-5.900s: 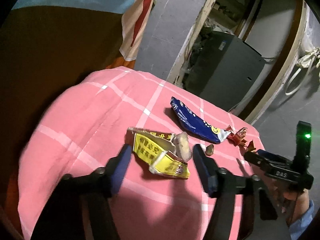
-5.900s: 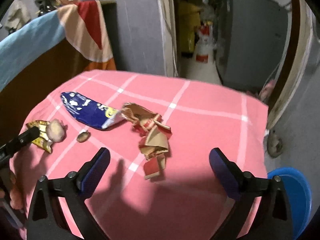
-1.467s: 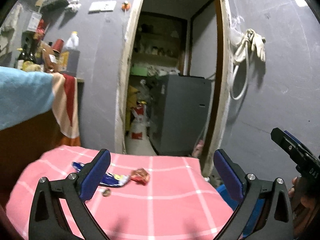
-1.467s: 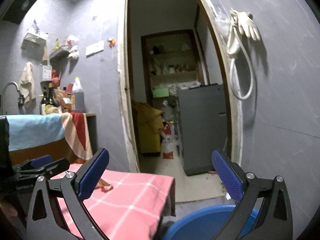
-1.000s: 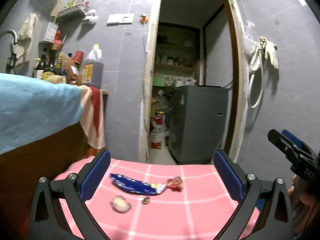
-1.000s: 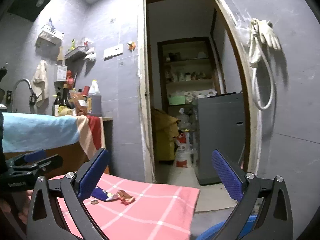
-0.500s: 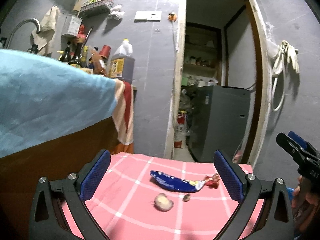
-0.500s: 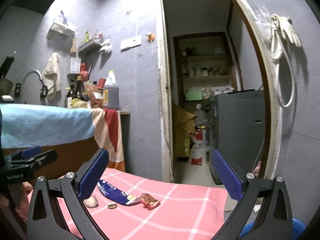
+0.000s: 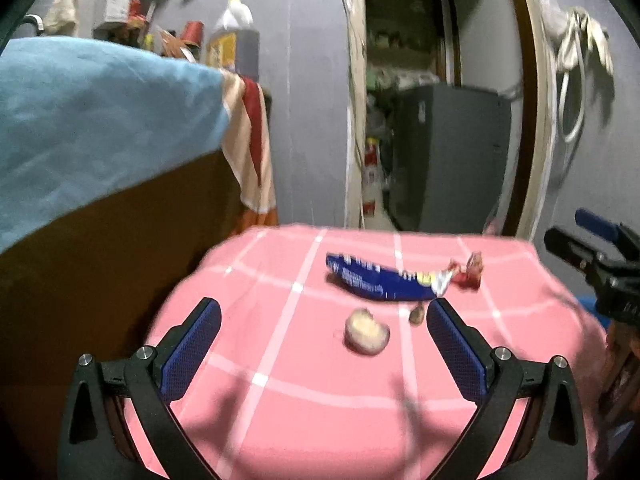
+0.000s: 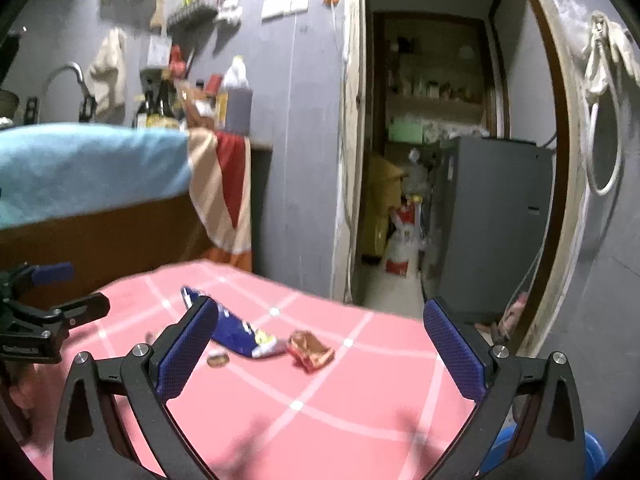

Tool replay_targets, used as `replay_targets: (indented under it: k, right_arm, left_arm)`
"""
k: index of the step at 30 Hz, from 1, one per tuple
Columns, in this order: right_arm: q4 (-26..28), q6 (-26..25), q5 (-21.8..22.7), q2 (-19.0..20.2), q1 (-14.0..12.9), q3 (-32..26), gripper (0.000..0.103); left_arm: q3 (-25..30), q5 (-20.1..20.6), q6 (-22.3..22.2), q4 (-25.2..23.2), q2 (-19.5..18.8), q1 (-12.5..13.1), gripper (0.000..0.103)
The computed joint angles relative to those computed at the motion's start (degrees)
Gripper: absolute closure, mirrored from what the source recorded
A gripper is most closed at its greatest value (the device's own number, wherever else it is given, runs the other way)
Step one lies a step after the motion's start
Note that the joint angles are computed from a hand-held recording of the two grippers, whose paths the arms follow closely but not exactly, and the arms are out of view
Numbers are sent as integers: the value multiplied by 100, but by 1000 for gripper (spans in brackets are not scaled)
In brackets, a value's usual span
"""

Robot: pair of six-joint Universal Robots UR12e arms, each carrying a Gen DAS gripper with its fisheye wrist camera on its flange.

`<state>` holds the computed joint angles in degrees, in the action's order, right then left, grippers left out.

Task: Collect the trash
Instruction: 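Move both tools back over the table toward the remaining trash, then grasp pale lumpy shell with left tool while right tool grasps brown-red wrapper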

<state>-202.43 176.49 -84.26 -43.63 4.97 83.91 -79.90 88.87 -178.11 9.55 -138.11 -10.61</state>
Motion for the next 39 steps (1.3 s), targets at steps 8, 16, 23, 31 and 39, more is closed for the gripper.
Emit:
replay_targets:
  k: [8, 16, 23, 31, 39]
  right_arm:
    - [1308, 49, 2, -38, -10, -171, 0]
    - [3197, 159, 60, 22, -45, -668, 2]
    - [4324, 58, 321, 172, -71, -1187, 18]
    - [4767, -195, 17, 378, -23, -1619, 34]
    - [4852, -334, 95, 545, -33, -1878, 52]
  left_arm:
    - [370, -107, 139, -1337, -60, -1, 2]
    - [690, -290, 335, -1946, -180, -3, 13]
    - [910, -438, 521, -2500, -268, -14, 40]
    - [973, -589, 411, -2692, -298, 35, 51]
    - [1004, -887, 364, -2733, -308, 90, 61]
